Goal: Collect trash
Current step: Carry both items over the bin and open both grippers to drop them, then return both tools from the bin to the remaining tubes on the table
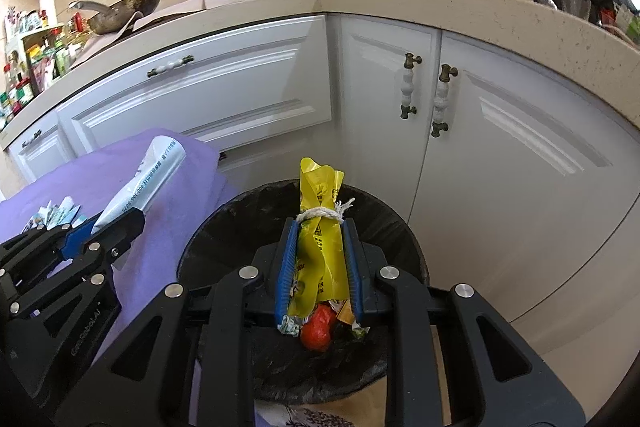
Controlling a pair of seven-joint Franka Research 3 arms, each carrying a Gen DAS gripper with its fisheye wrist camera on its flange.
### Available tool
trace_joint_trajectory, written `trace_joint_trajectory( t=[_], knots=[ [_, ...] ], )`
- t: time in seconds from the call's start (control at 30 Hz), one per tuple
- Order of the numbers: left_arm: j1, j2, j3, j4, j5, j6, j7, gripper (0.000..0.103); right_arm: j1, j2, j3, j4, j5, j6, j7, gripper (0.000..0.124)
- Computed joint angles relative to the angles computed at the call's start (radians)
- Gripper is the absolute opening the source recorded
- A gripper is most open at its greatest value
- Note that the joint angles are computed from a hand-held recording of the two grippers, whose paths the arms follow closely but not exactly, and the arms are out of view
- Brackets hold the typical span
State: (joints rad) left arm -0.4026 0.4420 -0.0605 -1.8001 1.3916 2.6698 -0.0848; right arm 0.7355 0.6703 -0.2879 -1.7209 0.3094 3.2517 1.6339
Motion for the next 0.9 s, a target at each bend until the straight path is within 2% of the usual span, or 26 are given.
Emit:
trace_joint_trajectory(
  t=[0.03, 0.1, 0.2, 0.3, 0.43, 0.53, 0.67, 0.77, 0.9],
  knots=[
    [0.003, 0.008, -0.002, 0.010, -0.012, 0.000, 0.014, 0.020, -0.006, 0.006, 0.004, 0.008, 0.002, -0.004, 0.002, 0.030],
    [0.003, 0.018, 0.000, 0.022, -0.029, 0.000, 0.026, 0.041, -0.007, 0.016, -0.002, 0.021, 0.003, -0.011, 0.011, 0.039],
    [-0.001, 0.015, 0.011, 0.016, -0.021, 0.011, 0.000, 0.052, 0.013, 0.019, -0.026, 0.016, 0.004, -0.008, 0.025, 0.041],
    [-0.002, 0.003, 0.013, -0.001, -0.017, 0.002, -0.011, 0.056, 0.025, 0.015, -0.037, 0.008, 0.003, -0.007, 0.032, 0.044],
    [0.008, -0.032, 0.009, -0.044, -0.012, -0.010, -0.034, 0.061, 0.049, 0.005, -0.050, -0.007, 0.004, -0.003, 0.044, 0.056],
    [0.022, -0.078, 0.001, -0.102, -0.001, -0.023, -0.063, 0.063, 0.057, -0.009, -0.039, -0.017, 0.000, 0.001, 0.039, 0.066],
    [0.057, -0.159, -0.015, -0.205, 0.021, -0.042, -0.120, 0.064, 0.091, -0.012, -0.045, -0.013, 0.001, -0.001, 0.038, 0.070],
    [0.089, -0.215, -0.034, -0.275, 0.035, -0.060, -0.157, 0.065, 0.079, -0.015, -0.002, 0.006, -0.018, -0.021, 0.025, 0.070],
    [0.135, -0.315, -0.058, -0.397, 0.043, -0.113, -0.206, 0.069, 0.023, -0.012, 0.108, 0.048, -0.052, -0.058, 0.007, 0.070]
  ],
)
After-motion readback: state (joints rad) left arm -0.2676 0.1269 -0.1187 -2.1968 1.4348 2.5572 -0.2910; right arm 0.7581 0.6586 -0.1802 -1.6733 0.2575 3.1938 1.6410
